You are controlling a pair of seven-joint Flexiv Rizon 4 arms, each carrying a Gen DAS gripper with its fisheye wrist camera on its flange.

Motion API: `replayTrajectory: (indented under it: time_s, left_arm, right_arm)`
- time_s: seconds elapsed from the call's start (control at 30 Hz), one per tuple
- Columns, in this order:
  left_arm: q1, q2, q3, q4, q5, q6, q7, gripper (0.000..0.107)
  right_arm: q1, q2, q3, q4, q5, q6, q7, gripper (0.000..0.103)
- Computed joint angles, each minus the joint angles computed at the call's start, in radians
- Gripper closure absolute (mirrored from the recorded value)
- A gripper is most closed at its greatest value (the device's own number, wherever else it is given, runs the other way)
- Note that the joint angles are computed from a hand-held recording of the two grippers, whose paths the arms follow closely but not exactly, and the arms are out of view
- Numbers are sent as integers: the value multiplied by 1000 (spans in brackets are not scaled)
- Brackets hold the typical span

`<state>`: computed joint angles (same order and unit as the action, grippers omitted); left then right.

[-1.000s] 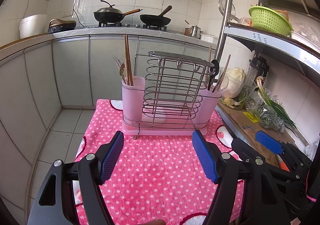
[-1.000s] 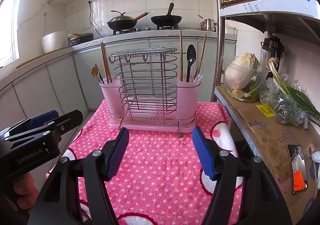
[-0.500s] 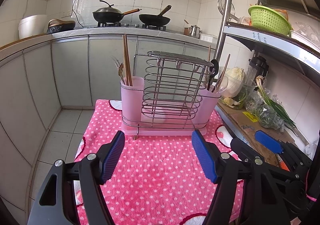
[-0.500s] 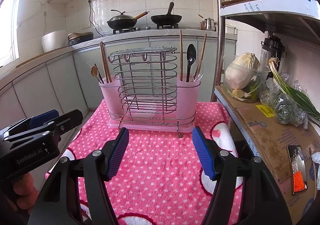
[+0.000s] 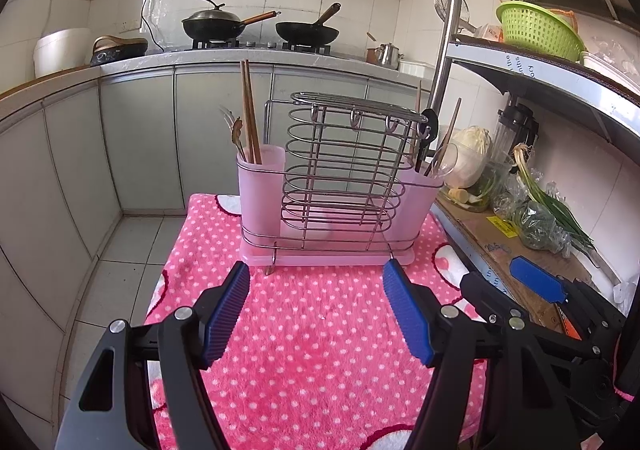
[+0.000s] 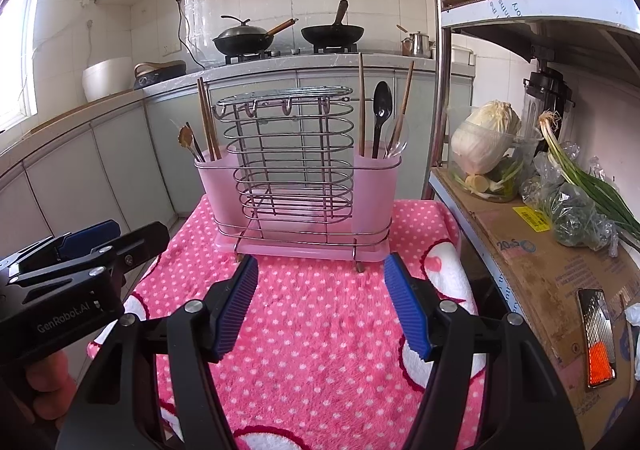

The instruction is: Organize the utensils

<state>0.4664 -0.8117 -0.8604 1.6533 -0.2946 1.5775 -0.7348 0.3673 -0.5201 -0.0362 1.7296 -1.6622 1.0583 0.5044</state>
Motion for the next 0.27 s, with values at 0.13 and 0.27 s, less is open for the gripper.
replayTrajectory:
  time_s: [0.13, 0.27]
  left_arm:
    - [-19, 1, 23, -13, -8, -11, -6, 39]
    - [-32, 0, 37, -20, -16, -16, 0, 39]
  right_arm:
    - [-5, -3, -1, 0, -2, 9, 4, 37]
    - [-11, -7, -2, -2, -2, 20, 5, 37]
